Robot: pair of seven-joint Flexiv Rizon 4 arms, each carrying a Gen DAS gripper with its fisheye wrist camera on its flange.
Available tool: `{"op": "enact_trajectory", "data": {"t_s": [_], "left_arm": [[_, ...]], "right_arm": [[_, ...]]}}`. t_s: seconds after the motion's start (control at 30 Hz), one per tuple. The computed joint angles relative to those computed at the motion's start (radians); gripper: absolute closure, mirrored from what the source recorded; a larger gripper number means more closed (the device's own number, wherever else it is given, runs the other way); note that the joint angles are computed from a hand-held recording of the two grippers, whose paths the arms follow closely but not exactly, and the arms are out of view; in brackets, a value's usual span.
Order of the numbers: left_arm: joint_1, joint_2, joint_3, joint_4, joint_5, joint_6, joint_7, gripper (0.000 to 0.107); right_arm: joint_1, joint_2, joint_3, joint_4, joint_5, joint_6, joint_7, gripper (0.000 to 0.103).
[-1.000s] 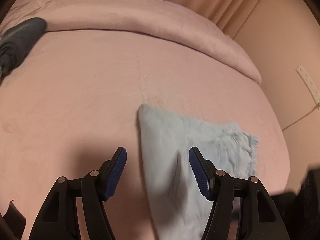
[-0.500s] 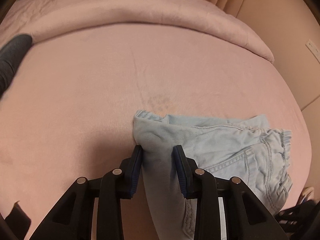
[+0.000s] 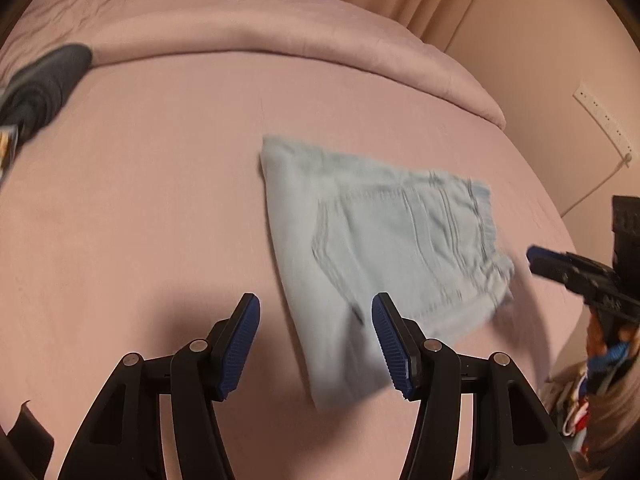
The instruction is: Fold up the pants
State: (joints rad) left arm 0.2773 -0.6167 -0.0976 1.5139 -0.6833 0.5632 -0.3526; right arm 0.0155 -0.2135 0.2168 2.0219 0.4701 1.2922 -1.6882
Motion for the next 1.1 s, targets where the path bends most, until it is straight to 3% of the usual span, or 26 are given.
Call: {"op": "enact_trajectory", "data": {"t_s": [0.23,0.3,0.33,0.4,0.6,0.7,0.93,1.1], "left_arm": [[-0.029,0.031,0.016,0.098,0.022,0.083,0.017,0.049],[-0.036,0.023,0.014,0.105,0.029,0.105,0.02,0.049],[-0.033,0.021,0.011,0.106,0.027,0.107,0.023,0.046],[-0.031,0.016,0.004,0.106,0.02,0.12,0.034,0.044],[-0.024,0.022,0.021,0.078,0.043,0.055,-0.043,0.044],[-0.003,0.028,0.023,0.071,0.027,0.014,-0.067,0.043],[0.058,0.019,0.018,0.053,-0.066,-0.14,-0.138,0.038],[0.037,0.022,0.024,0.064,-0.075,-0.118,-0.15,0.038]], "right_arm": [[0.033,-0.011,-0.009,0.044,-0.093,0.098,0.028,0.064],[0.083,-0.048,-0.064,0.045,-0.221,0.106,0.107,0.066],[0.088,-0.071,-0.079,0.034,-0.273,0.062,0.154,0.066],[0.039,-0.109,-0.038,-0.013,-0.233,-0.024,0.155,0.061],[-0.048,-0.113,0.04,-0.048,-0.13,-0.033,0.09,0.059],[-0.122,-0.078,0.092,-0.068,0.04,-0.066,-0.004,0.056],[-0.158,-0.042,0.065,-0.095,0.296,-0.129,-0.138,0.049],[-0.126,-0.047,0.023,-0.116,0.39,-0.172,-0.129,0.047]]}}
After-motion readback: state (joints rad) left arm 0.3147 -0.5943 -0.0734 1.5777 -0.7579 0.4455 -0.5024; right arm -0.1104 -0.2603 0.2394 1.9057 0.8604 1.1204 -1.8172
